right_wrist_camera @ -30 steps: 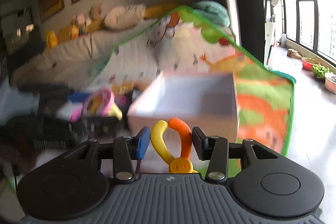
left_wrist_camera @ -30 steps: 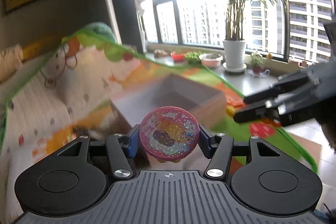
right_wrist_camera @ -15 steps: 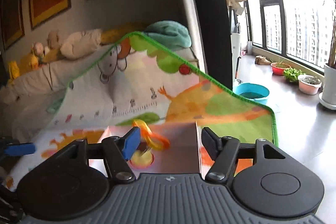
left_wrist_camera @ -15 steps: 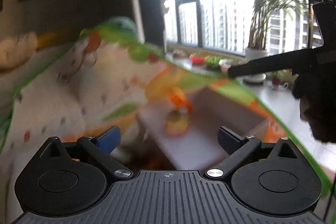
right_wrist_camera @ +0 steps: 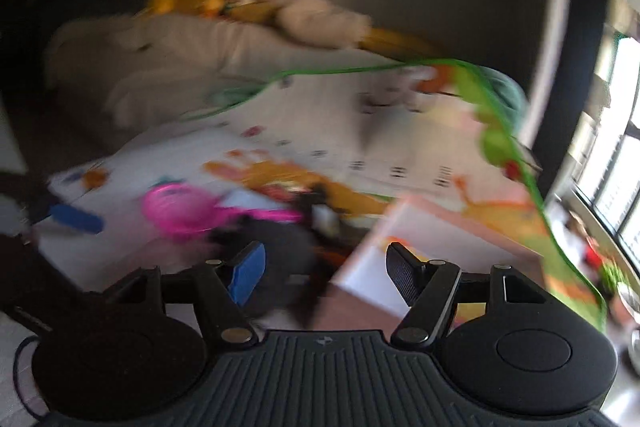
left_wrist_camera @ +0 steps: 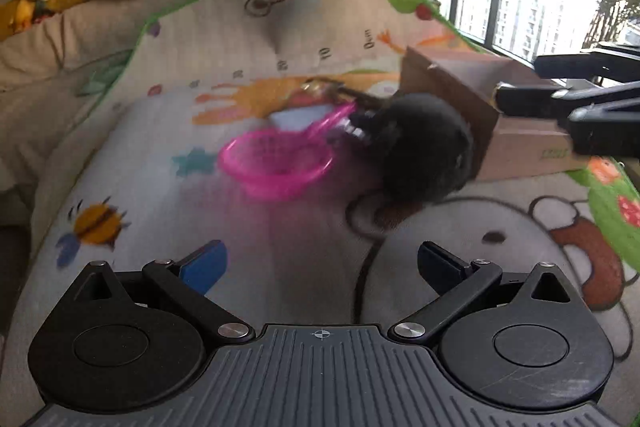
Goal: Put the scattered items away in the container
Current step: 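Grasp the black plush cat with the right tool, then grasp the pink basket net with the left tool while the right tool holds the cat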
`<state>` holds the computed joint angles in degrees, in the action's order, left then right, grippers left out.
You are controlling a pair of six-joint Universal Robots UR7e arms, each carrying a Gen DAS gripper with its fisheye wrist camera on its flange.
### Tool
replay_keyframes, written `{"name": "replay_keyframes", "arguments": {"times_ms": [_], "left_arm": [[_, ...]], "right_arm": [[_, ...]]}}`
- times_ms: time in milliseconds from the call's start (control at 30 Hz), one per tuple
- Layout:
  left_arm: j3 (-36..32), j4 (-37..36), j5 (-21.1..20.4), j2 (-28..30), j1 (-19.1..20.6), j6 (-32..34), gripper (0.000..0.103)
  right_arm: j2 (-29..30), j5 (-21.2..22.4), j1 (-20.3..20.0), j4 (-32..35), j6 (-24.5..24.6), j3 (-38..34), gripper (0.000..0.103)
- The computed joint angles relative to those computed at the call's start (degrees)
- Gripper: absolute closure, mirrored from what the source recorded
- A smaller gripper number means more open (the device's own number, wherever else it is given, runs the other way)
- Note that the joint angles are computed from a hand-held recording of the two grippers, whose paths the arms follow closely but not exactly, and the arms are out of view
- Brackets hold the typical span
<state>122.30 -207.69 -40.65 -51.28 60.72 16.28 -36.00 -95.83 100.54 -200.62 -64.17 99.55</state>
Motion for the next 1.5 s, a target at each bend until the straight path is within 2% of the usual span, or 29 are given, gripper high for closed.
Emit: {"name": "replay_keyframes", "arguments": {"times_ms": [167, 333, 367, 400, 467, 633, 800, 867, 933, 1133, 1200, 1267, 1333, 1400, 1500], "left_arm": [[1.64, -2.61, -0.99, -0.01, 0.43, -0.96, 0.0], [1.5, -1.64, -1.7, -0.3, 0.91, -3.5, 0.0], [1.48, -1.64, -1.79, -0.32, 0.94, -3.55, 0.0], [1.47, -1.69, -1.81, -0.3, 0.92, -3.61, 0.0], [1.48, -1.84, -1.87, -0.24, 0.92, -3.73, 0.0], [1.45, -1.81, -2.0, -0.25, 0.92, -4.05, 0.0], [1.57, -1.73, -2.58, -0.52, 1.07, -4.29, 0.0], [1.58, -1.66, -2.75, -0.57, 1.08, -4.34, 0.0], [1.46, -1.45, -2.46, -0.49, 1.0, -4.19, 0.0], [1.37, -1.19, -2.23, -0.29, 0.39, -1.84, 0.0], [0.92, -1.75, -1.81, 0.09, 0.01, -0.16, 0.0], [-0.16, -3.57, -0.83, 0.99, -0.41, 3.0, 0.0], [-2.15, -6.68, -0.13, 2.48, -0.45, 7.99, 0.0], [-4.91, -8.94, -0.14, 3.95, 0.12, 13.56, 0.0], [-9.64, -7.64, 0.11, 5.41, 1.63, 18.01, 0.0]], "right_arm": [[5.1, -3.43, 1.97, -0.35, -2.84, -2.75, 0.027], [11.14, -7.8, 3.1, -4.47, -7.65, -7.29, 0.027], [11.82, -8.0, 3.15, -5.74, -8.44, -7.53, 0.028], [12.38, -8.3, 3.24, -7.2, -9.55, -7.56, 0.036], [12.4, -8.72, 3.4, -8.27, -10.42, -7.29, 0.041], [4.88, -4.66, 2.6, -4.48, -3.57, -0.07, 0.043], [-8.61, 2.17, -0.35, 9.43, 13.69, 8.55, 0.043], [-13.14, 5.18, -2.64, 11.94, 19.11, 11.8, 0.043], [-16.71, 7.19, -5.23, 11.57, 22.98, 15.24, 0.043], [-20.02, 4.85, -10.32, 3.94, 25.78, 21.32, 0.039], [-20.67, 5.7, -11.84, 2.64, 25.31, 22.57, 0.029], [-20.49, 6.13, -12.75, 0.14, 23.76, 23.52, 0.019], [-19.62, 6.44, -13.22, -3.01, 22.65, 24.02, 0.014], [-19.26, 7.52, -13.45, -3.34, 22.83, 24.02, 0.014], [-17.79, 7.98, -13.02, -5.5, 22.45, 23.53, 0.014]]}}
